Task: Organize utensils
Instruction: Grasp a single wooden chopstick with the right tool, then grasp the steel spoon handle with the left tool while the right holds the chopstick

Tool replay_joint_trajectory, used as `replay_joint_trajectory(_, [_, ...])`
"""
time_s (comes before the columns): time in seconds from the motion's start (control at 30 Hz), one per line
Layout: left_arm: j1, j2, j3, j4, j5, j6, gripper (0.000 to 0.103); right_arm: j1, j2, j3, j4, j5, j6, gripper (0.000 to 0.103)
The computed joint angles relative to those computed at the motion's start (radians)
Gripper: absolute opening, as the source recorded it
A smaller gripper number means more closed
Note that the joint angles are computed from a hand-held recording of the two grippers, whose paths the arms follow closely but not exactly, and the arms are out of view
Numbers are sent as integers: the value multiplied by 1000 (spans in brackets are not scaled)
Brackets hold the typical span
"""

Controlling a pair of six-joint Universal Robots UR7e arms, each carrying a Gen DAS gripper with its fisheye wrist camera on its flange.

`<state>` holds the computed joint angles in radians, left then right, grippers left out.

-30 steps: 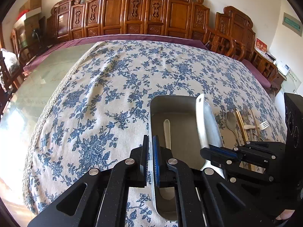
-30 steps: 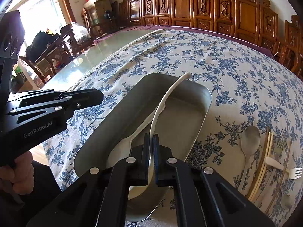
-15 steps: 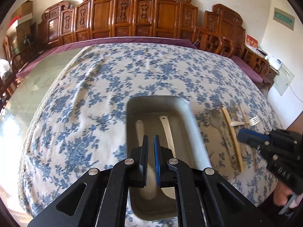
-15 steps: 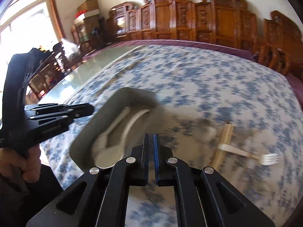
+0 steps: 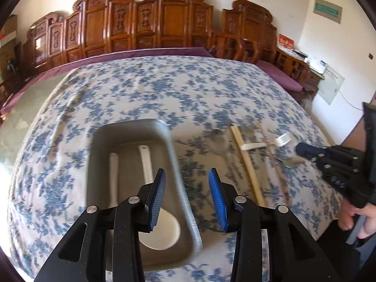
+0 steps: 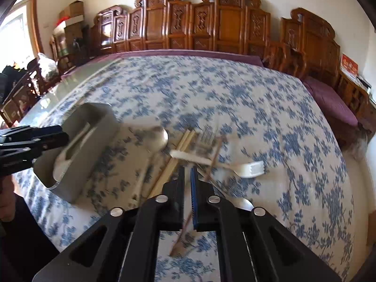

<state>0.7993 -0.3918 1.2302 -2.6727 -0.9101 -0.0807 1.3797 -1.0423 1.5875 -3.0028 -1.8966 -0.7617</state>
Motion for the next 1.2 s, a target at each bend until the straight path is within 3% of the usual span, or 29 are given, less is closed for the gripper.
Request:
replay_joint_trajectory(0.4, [-24,36,-5,22,-25,9,36,-44,48,-11,30,-29,69,13])
replay_joint_trajectory(0.67, [-31,48,-8,34,-24,-5,36,-40,69,-22,42,-82,62,13])
replay_joint_trajectory(0.77, [-32,56,-15,44,-18,-10,36,-43,63,-18,45,-78,69,7])
replay_joint_trajectory(0.93, [-32,73,-30,67,3,-15,36,-49,39,-4,31,-53,73,6])
replay_joint_trajectory(0.97, [-32,76,-34,71,4,-16,42,-51,32,0,30,-43,70,6])
replay_joint_trajectory(1.03, [-34,84,-40,65,6,-11,63,-54,23,5,19,-32,68,6])
replay_joint_trajectory(1.2, [-43,114,-86,79,20,-12,63,-69,-1,10,27,15,87,6])
